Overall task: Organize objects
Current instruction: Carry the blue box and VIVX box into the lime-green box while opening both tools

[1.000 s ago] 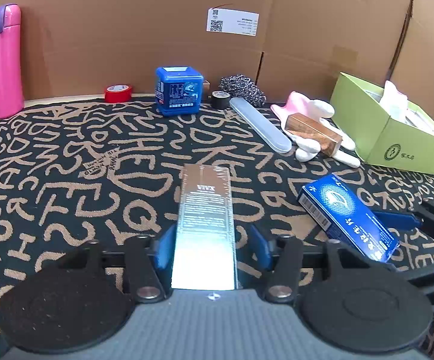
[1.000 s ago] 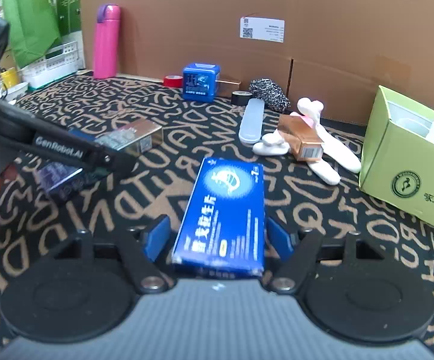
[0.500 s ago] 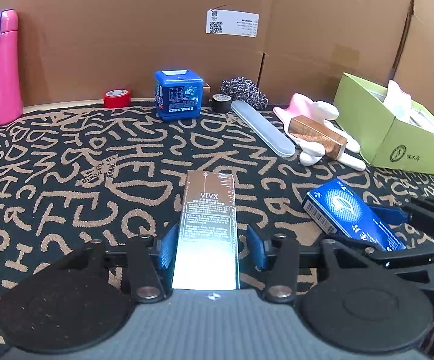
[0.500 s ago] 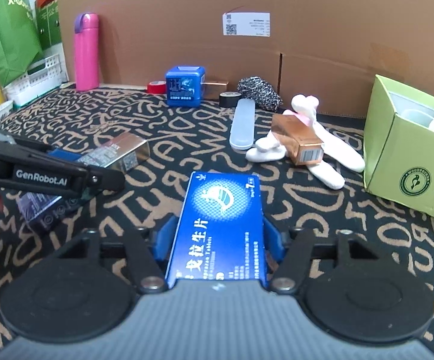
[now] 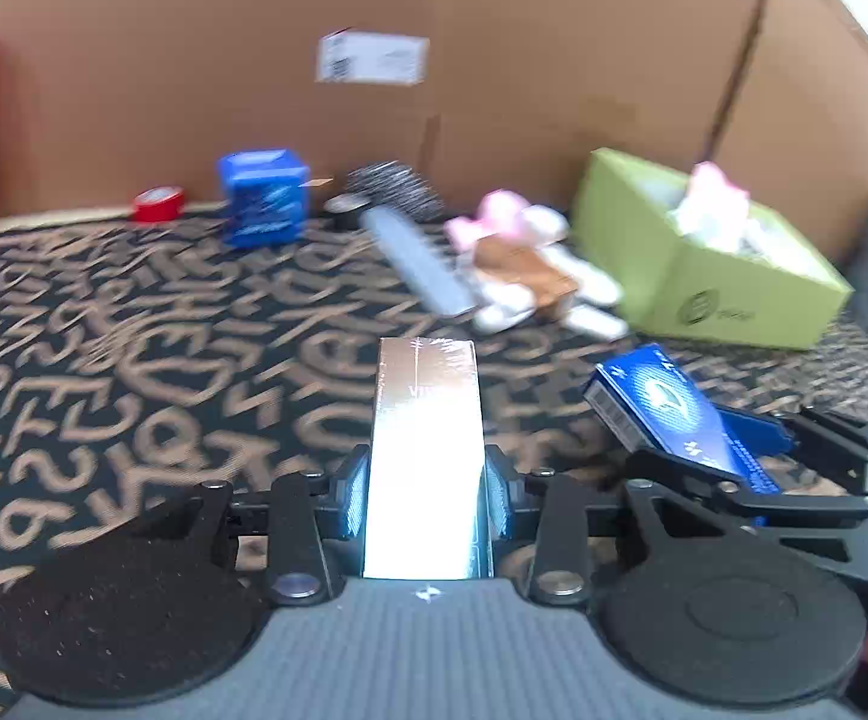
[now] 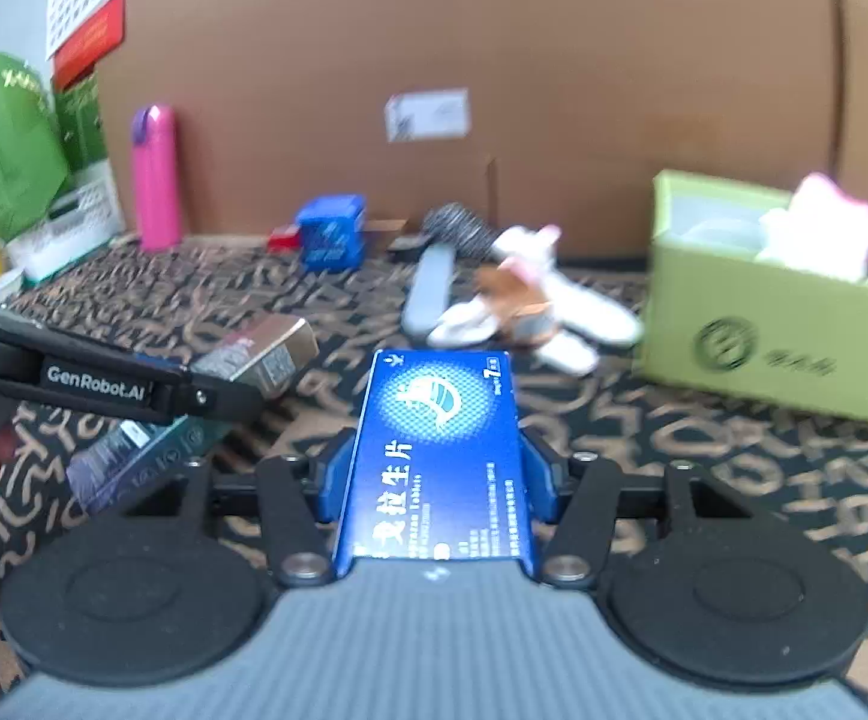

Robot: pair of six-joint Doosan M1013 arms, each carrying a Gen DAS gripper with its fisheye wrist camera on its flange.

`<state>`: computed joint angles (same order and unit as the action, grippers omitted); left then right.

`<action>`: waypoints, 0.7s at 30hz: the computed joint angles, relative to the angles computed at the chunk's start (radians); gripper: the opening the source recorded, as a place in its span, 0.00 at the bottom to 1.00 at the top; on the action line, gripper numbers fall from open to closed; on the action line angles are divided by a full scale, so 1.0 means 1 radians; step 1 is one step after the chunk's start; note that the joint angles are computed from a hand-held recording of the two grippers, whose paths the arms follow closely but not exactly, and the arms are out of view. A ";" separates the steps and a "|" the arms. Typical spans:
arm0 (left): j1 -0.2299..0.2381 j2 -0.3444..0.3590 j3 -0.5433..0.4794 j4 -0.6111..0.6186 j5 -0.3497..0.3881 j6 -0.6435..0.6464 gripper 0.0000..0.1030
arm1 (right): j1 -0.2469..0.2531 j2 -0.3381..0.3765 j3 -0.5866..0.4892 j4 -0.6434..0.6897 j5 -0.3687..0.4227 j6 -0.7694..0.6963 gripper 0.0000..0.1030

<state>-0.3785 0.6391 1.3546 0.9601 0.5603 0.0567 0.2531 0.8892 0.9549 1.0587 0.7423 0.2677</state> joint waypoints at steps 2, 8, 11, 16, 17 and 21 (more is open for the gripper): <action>-0.004 0.005 -0.020 0.017 -0.032 0.004 0.40 | -0.010 -0.013 0.016 0.049 -0.027 -0.044 0.54; -0.008 0.036 -0.117 0.068 -0.143 0.014 0.40 | -0.041 -0.037 0.040 0.220 -0.121 -0.171 0.54; -0.009 0.072 -0.203 0.021 -0.178 0.102 0.40 | -0.054 -0.039 0.032 0.289 -0.180 -0.221 0.54; -0.010 0.161 -0.397 -0.126 -0.193 0.277 0.40 | -0.073 -0.018 -0.023 0.333 -0.268 -0.230 0.54; -0.008 0.184 -0.445 -0.184 -0.192 0.331 0.40 | -0.076 -0.010 -0.042 0.324 -0.281 -0.215 0.54; -0.006 0.296 -0.665 -0.305 -0.131 0.452 0.40 | -0.081 0.032 -0.132 0.242 -0.328 -0.130 0.54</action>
<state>-0.3847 0.9349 0.6897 0.6548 0.4295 0.5085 0.1724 0.9208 0.8231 1.3007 0.4144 0.1373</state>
